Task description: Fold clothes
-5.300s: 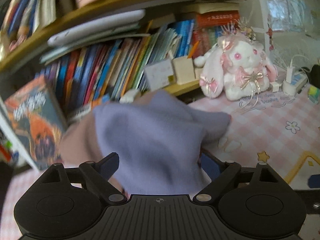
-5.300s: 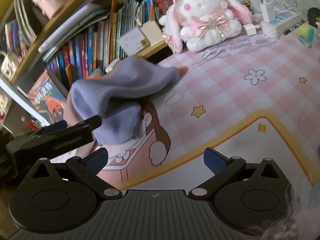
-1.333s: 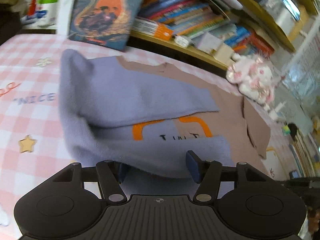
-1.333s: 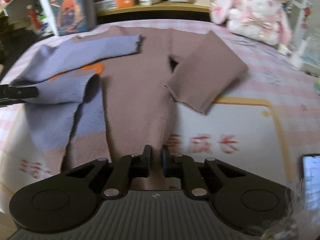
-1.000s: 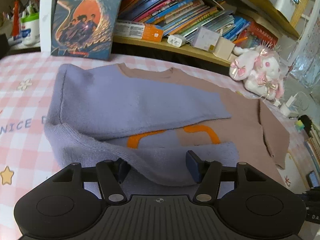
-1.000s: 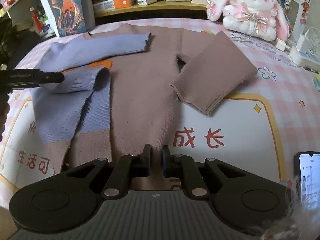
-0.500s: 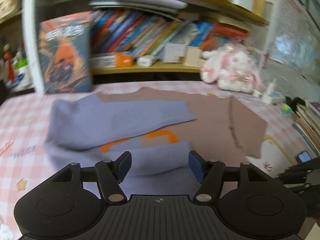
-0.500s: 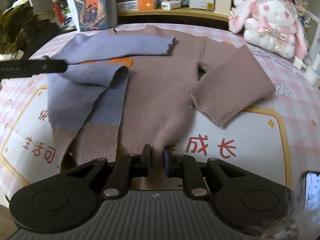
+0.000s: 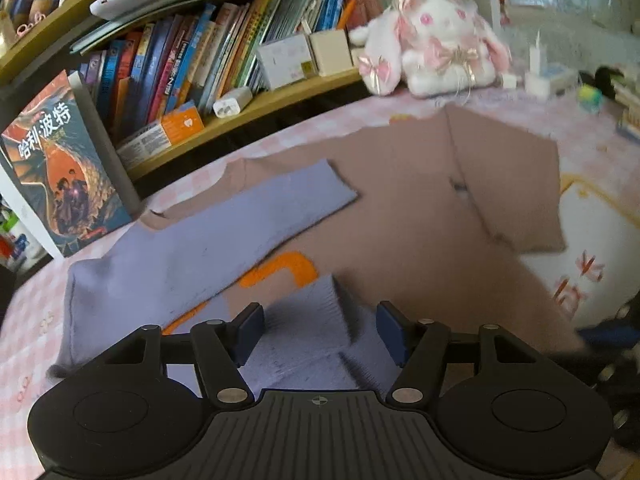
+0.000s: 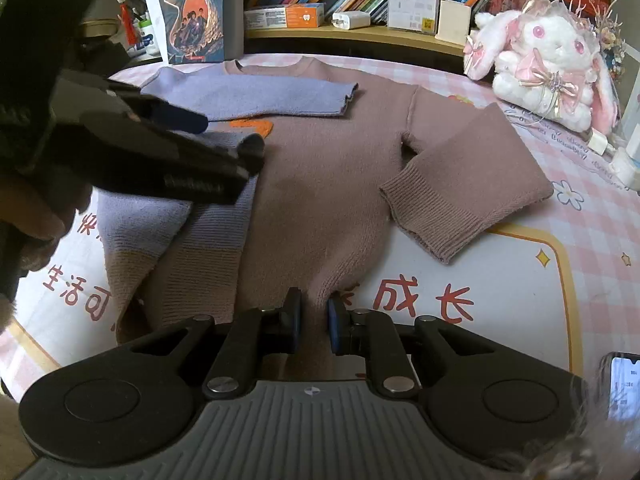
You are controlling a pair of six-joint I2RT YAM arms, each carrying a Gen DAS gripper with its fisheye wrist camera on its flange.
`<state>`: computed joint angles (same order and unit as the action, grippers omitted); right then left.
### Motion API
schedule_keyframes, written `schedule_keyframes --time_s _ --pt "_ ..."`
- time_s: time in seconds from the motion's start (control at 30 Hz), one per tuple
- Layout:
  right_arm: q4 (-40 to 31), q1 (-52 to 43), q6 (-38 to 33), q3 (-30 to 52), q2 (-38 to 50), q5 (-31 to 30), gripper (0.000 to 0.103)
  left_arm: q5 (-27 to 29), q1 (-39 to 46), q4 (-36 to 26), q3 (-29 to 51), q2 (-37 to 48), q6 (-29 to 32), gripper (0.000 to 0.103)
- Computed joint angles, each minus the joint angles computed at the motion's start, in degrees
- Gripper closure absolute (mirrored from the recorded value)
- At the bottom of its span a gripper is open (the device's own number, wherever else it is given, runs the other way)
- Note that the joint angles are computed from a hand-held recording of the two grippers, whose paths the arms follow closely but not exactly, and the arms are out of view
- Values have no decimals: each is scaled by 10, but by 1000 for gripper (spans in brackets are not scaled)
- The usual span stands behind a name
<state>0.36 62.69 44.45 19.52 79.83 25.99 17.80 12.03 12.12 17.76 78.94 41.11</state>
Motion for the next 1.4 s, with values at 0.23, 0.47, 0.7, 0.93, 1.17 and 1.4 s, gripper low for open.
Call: schedule_keyframes --time_s 0.23,0.47,0.7,0.93,1.17,1.4 --pt "7 -6 -4 -5 -3 -7 89 169 190 -84 17 -96 10 95" --pt "4 -19 -9 -9 -15 -26 89 419 572 -525 184 -69 367 95" --pt "-8 -30 -16 0 -14 -41 88 283 750 -579 246 74 531 86" --pt "-13 -38 -18 2 -16 -47 88 194 750 -434 267 111 345 85" --pt "-17 -32 2 0 -18 -38 82 253 644 -425 269 76 259 72" --pt "-41 -79 -28 -7 -67 5 65 224 542 -387 196 59 251 72"
